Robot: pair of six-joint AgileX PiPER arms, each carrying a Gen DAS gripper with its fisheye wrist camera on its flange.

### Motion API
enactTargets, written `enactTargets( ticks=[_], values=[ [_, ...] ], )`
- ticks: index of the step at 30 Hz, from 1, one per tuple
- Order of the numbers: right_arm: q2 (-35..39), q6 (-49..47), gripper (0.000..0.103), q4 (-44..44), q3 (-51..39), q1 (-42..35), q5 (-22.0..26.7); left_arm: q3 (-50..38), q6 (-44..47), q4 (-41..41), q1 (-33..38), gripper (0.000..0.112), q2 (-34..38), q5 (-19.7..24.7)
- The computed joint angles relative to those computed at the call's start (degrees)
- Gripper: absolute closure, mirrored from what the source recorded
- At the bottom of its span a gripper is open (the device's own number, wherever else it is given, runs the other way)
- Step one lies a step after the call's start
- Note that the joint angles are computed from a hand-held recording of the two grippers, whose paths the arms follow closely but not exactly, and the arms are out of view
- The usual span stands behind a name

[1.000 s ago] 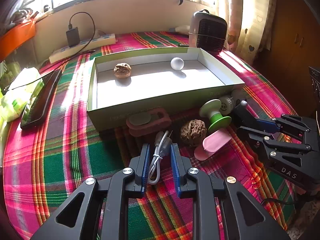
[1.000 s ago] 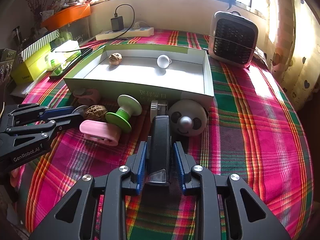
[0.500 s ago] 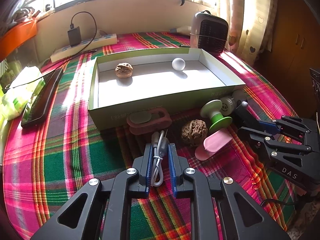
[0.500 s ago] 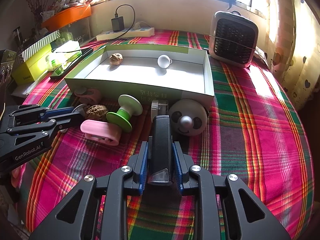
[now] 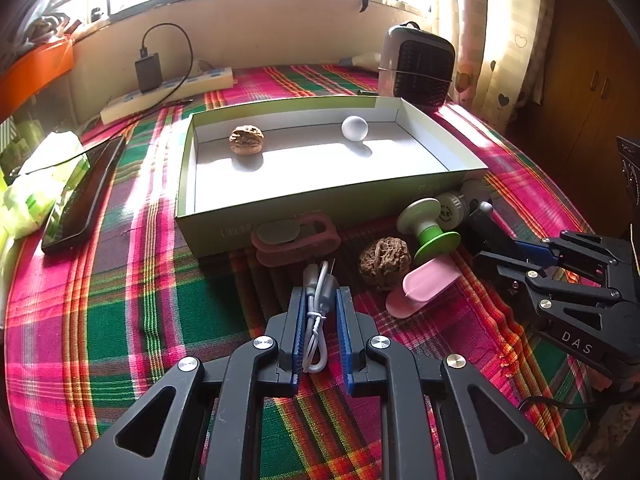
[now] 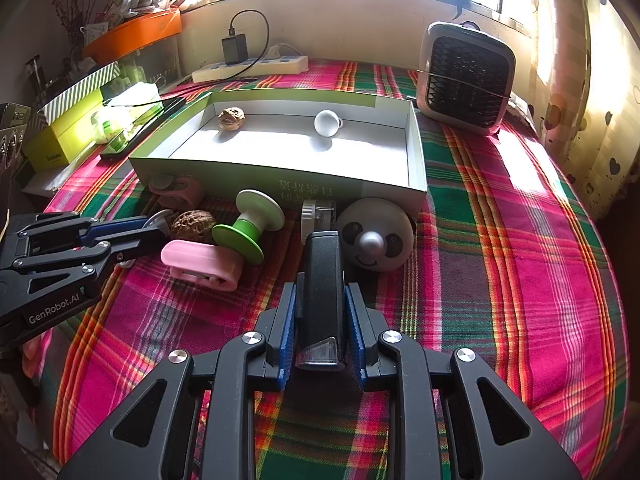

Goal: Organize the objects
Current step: 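Carry the cable and flashlight over the white tray box with both grippers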

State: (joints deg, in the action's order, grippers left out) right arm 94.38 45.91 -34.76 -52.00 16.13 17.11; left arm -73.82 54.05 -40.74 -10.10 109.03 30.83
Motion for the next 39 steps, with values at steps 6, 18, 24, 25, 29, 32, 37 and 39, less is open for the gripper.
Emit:
enactTargets(
  ticks=[6, 18, 24, 25, 29, 32, 37, 39],
  values=[
    [-0.4, -0.2, 0.079, 0.4, 0.3, 0.0, -0.4, 0.6, 0.4, -0.9, 0.0, 0.099, -0.5, 0.7],
    [-2.0, -3.3, 0.079, 3.7, 0.4, -0.2, -1.1, 1.6, 1.5, -3.4, 0.6, 0.099, -3.0, 1.8],
    [-3.4, -7.1, 0.079, 7.3, 0.4, -0.7, -1.3, 1.1, 1.9, -4.2, 0.4, 0.099, -4.0, 2.6],
    [-3.6, -8.0, 0.079, 8.1, 0.2, -0.9, -1.3, 0.9, 2.0, -4.3, 0.4, 0.099, -4.1, 2.8],
    [-4.4, -11.5, 0.079, 11.1, -0.8, -1.8, -0.9, -1.5, 0.5, -3.5, 0.2, 0.099, -3.4, 4.0],
    [-4.1, -13.9, 0.079, 12.6, -2.2, -2.3, -0.1, -3.6, -0.8, -2.9, -0.1, 0.099, -2.7, 4.4],
    [-2.8, -19.6, 0.079, 17.5, -5.0, -3.5, 0.8, -8.3, -4.1, -0.8, -0.8, 0.099, -0.6, 5.7],
    [-1.8, -22.3, 0.079, 19.5, -6.8, -4.1, 1.4, -10.1, -4.8, 0.1, -1.5, 0.099, 0.2, 5.5]
  ],
)
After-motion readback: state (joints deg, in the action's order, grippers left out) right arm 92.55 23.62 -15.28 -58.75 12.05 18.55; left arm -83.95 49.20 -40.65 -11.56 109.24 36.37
